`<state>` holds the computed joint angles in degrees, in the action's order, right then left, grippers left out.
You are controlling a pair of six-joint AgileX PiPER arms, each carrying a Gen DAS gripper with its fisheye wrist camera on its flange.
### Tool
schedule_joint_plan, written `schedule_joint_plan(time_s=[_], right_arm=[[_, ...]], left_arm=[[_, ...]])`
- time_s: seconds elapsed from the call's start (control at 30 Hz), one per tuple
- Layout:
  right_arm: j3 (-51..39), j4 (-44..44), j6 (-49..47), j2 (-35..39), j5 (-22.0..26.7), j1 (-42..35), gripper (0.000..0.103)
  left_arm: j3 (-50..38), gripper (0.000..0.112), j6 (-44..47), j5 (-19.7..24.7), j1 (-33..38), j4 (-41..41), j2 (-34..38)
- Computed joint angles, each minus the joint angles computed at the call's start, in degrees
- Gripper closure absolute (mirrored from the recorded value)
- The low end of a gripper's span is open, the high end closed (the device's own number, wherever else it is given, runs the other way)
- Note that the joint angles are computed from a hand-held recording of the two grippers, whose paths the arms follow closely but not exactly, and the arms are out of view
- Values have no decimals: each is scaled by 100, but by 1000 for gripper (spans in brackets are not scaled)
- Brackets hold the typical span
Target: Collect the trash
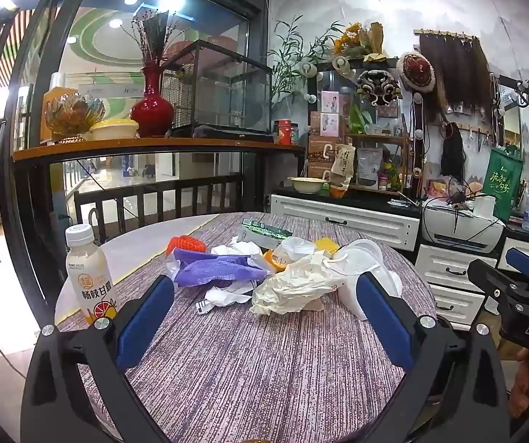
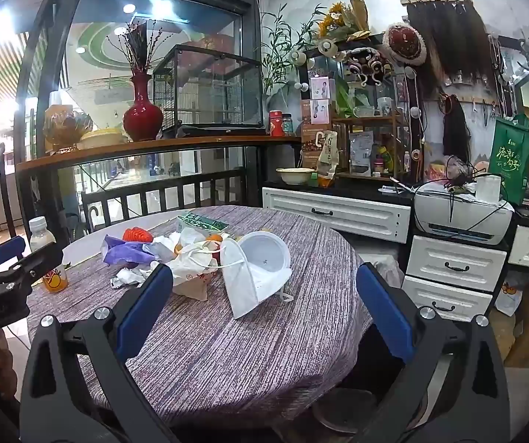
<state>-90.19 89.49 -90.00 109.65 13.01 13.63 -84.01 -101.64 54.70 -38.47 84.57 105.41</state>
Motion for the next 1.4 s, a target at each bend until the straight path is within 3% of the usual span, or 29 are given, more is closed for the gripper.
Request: schedule_joint_plan(time_s=[0.3,0.43,0.73,1.4], right_arm=[[45,326,-327,19,29,-16,5],[120,978,-980,53,-55,76,5],[89,289,-289,-4,-36,68,5],[76,285,-278,38,-6,62,5]], left_arm=[[2,14,-10,-13,0,-1,-4],[19,14,-13,-2,-13,9,-21],[-32,14,-26,1,4,-13,53],[2,14,-51,-27,25,-13,54]])
